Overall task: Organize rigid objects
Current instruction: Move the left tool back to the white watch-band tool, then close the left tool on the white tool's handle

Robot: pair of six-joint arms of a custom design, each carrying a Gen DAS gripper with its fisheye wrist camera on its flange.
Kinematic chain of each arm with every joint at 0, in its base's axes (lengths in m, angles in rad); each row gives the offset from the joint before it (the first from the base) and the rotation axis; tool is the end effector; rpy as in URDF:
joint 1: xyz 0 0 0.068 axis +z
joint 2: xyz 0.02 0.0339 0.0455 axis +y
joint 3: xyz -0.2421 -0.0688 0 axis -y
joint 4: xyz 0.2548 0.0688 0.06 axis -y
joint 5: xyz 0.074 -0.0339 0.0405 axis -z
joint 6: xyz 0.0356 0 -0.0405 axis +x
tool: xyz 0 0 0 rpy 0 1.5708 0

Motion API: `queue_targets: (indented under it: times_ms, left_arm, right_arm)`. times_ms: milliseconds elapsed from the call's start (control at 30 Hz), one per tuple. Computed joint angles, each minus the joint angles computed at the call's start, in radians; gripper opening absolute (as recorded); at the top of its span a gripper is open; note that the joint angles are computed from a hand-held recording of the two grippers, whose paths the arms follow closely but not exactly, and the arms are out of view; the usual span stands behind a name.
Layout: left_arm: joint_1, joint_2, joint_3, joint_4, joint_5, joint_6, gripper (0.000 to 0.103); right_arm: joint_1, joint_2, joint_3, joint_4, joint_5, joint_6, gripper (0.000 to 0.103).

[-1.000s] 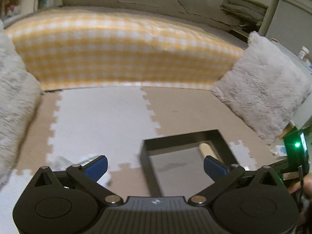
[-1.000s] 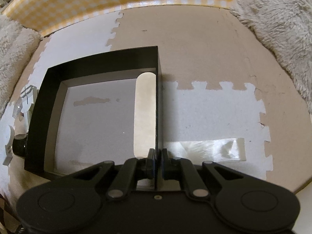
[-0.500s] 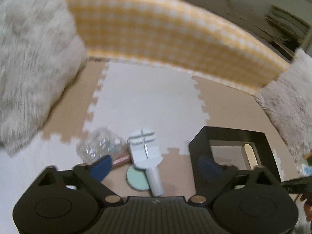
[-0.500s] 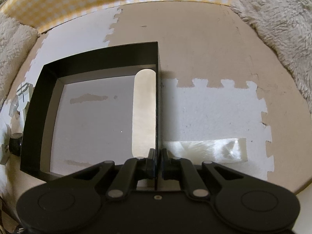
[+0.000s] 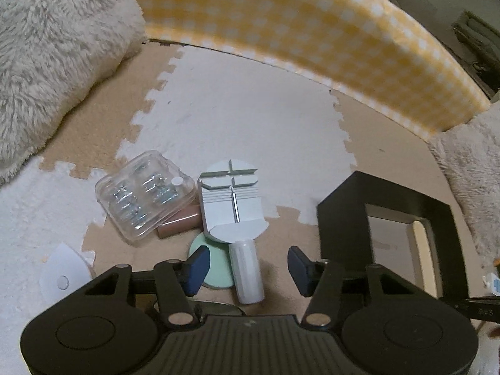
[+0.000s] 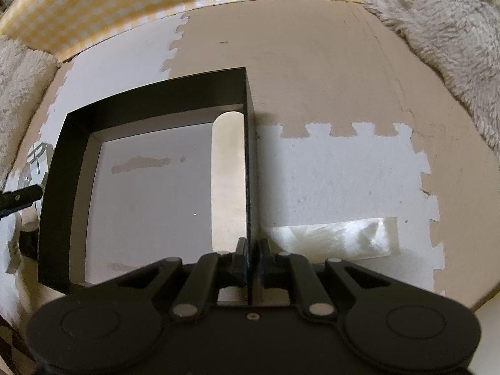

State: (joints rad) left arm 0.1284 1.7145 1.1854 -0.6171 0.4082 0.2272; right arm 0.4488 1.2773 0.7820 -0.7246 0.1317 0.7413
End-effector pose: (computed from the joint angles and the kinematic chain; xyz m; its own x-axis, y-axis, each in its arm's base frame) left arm 0.3478 0.0307 0.1791 -0.8704 0.0961 -0.4828 0.2471 0.9336 -0.2596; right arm 0.2185 0.1000 0.1743 -0.8870 0.3158 -0.3368 0.2840 0.9484 0.1412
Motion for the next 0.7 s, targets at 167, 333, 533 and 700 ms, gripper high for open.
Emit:
queue_targets:
  times_ms: [167,333,533,700]
  left_arm:
    - [-0.020,0.006,-0.021,0.061,-0.040,-0.016,0.045]
    - [-0.026,0.014,-0.025,0.093,-0.069,-0.005,0.022]
    - [-0.025,0.016,-0.016,0.074,-0.068,0.031,0.021]
    - [-0.015,0.013,-0.006,0.044,-0.042,0.028,0.021]
  right_arm:
    - [0.029,0.034,0.030,-0.017,0.044,-0.022,0.006]
    - [0.028,0.027,0.025,-0.010,0.046,-0.028,0.005]
    - [0.036,0.037,0.032,-0.015,0.056,-0.027,0.005]
    - [0.042,0.037,0.032,-0.017,0.062,-0.024,0.006]
